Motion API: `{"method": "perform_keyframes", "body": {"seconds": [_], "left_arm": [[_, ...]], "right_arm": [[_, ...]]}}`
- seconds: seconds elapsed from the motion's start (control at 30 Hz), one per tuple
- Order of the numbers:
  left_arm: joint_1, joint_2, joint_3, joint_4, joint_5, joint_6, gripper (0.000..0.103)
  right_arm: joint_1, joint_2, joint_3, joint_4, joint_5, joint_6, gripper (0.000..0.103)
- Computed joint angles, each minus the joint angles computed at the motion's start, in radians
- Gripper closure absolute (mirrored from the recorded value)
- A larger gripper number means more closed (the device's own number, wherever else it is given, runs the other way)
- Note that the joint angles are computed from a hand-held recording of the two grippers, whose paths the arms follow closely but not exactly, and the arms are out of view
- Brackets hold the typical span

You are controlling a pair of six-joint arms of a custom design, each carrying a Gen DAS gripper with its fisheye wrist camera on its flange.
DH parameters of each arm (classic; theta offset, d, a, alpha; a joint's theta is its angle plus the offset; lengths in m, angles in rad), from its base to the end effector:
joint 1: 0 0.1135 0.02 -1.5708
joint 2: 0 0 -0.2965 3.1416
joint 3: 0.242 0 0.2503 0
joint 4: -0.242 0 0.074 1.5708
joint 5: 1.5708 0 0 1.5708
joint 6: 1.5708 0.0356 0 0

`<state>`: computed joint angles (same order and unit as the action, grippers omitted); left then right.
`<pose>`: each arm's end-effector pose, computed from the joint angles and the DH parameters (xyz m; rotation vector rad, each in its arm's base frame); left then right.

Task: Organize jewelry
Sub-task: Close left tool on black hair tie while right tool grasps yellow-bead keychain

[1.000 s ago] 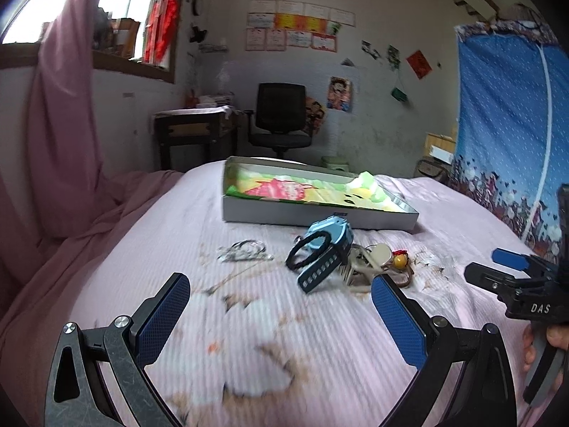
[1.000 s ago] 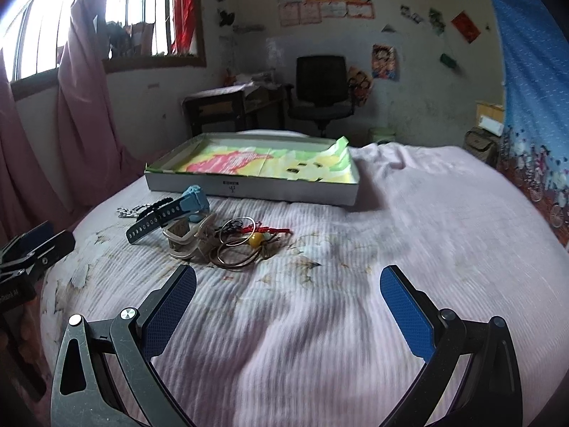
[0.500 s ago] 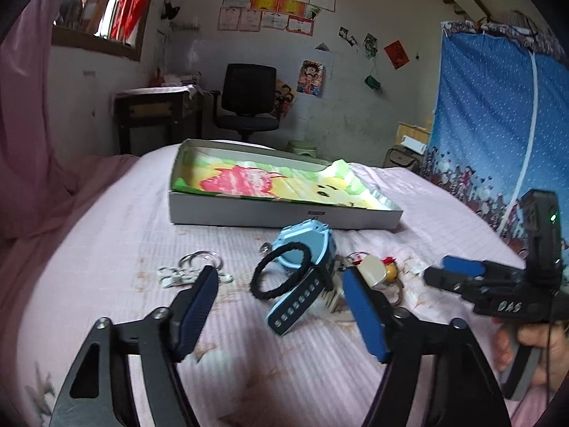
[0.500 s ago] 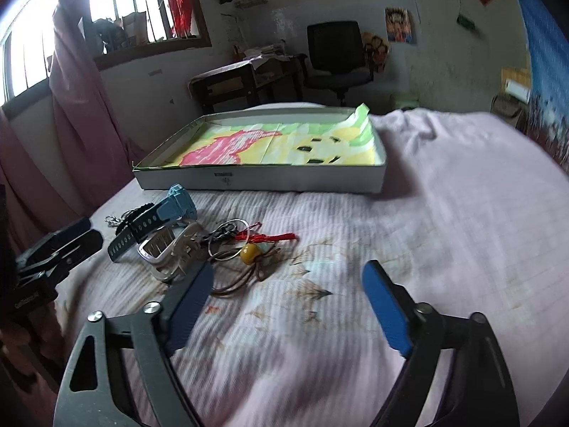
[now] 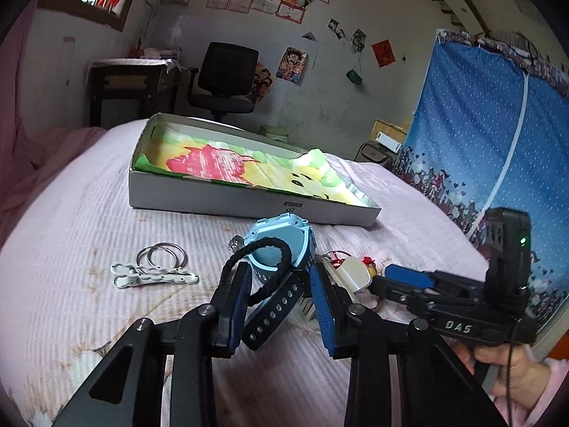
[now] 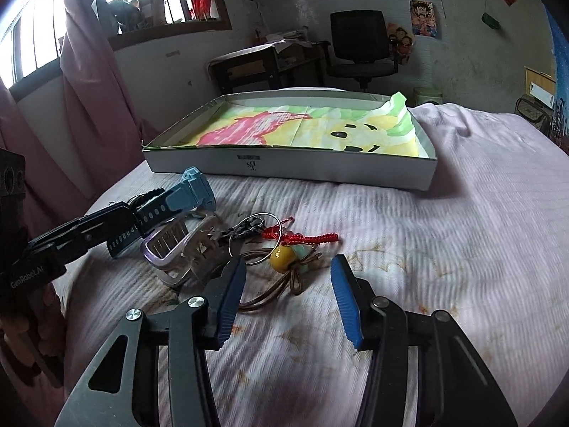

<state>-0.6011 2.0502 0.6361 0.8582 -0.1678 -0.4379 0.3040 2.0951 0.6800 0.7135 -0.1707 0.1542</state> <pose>0.2892 -0.1911 0.0883 0.0750 2.1479 -0.4359 0.3309 0.1101 0.0690 -0.2627 2.2826 0.4333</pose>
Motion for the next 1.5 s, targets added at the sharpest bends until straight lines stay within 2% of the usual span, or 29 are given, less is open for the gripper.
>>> {"method": "perform_keyframes", "body": {"seconds": [0.13,0.23,0.53,0.73,0.97,1.0,1.03,1.3,1.5], "left_arm": [[0.023,0.014,-0.006,0.026,0.047,-0.012,0.078],[0.029,0.021,-0.009,0.037,0.075,-0.026,0.083],[0.021,0.022,-0.027,0.057,0.092,-0.059,0.097],[-0.002,0.023,-0.058,0.115,0.046,-0.061,0.097],[-0.021,0.012,-0.091,0.161,0.013,-0.051,0.097],[-0.025,0.011,-0.096,0.166,0.007,-0.052,0.097],[-0.028,0.010,-0.104,0.175,0.001,-0.053,0.097],[-0.068,-0.022,-0.159,0.204,-0.047,-0.053,0.097],[-0.110,-0.058,-0.174,0.197,-0.092,-0.029,0.097]], "right_arm": [[0.007,0.022,0.018,0.001,0.000,0.015,0.059],[0.012,0.029,0.026,-0.004,0.000,0.019,0.064],[0.017,0.042,0.025,0.008,0.000,0.019,0.064],[0.013,0.047,0.027,0.014,-0.013,0.025,0.073],[-0.003,0.068,0.050,-0.004,-0.038,0.048,0.075],[-0.002,0.067,0.047,0.000,-0.038,0.048,0.081],[-0.002,0.065,0.046,0.003,-0.042,0.049,0.082],[-0.003,0.017,-0.025,0.042,-0.043,0.061,0.082],[0.013,-0.051,-0.125,0.109,0.012,0.050,0.082]]}}
